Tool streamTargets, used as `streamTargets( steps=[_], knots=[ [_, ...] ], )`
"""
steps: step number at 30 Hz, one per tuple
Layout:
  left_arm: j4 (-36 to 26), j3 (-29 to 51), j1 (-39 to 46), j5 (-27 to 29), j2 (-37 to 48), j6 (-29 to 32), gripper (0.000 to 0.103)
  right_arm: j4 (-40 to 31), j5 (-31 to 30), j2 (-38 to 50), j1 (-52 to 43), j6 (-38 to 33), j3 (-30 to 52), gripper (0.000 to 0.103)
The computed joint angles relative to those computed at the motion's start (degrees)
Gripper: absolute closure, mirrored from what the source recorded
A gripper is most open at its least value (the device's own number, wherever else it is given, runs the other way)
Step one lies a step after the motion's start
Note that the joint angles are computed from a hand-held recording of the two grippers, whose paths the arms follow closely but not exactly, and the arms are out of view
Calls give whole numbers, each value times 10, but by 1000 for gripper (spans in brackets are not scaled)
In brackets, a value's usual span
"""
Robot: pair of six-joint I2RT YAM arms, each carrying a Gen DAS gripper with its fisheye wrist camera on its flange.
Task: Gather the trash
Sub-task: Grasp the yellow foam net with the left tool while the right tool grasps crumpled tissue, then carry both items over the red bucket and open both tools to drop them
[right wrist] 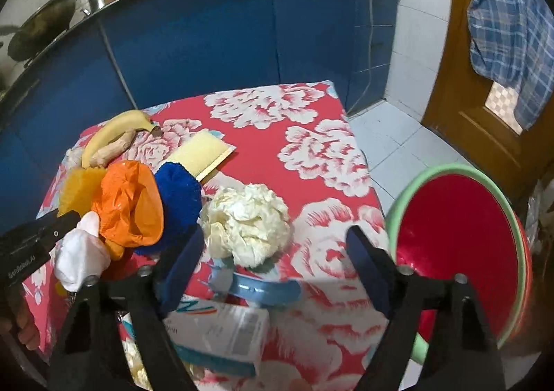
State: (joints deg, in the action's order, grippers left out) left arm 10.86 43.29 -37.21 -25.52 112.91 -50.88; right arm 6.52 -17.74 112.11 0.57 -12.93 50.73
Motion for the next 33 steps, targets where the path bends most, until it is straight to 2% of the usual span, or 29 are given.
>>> streamTargets(
  steps=[3, 4, 6, 9, 13, 23, 28, 33],
  knots=[
    [16, -5, 3, 9, 3, 4, 86, -33, -19, 31, 3, -5, 32, 49],
    [15, -5, 1, 4, 2, 4, 87, -48, -26, 42, 2, -6, 43, 49],
    [12, -7, -5, -5, -4, 6, 91, -67, -36, 55, 1, -6, 55, 57],
    [10, -16, -12, -13, -21, 4, 91, -57, -40, 53, 0, -14, 46, 63],
    [-2, -29, -28, -34, -56, 1, 92, -59, -54, 38, -7, -14, 37, 65],
    [-60, -32, -96, -98, -146, -6, 92, -43, -102, -81, -47, -13, -38, 67],
    [-77, -12, -126, -117, -157, -5, 92, -60, -121, -128, -76, -21, -56, 67],
    [-82, 25, -141, -113, -146, 12, 92, -88, -141, -174, -125, -35, -67, 67]
  ],
)
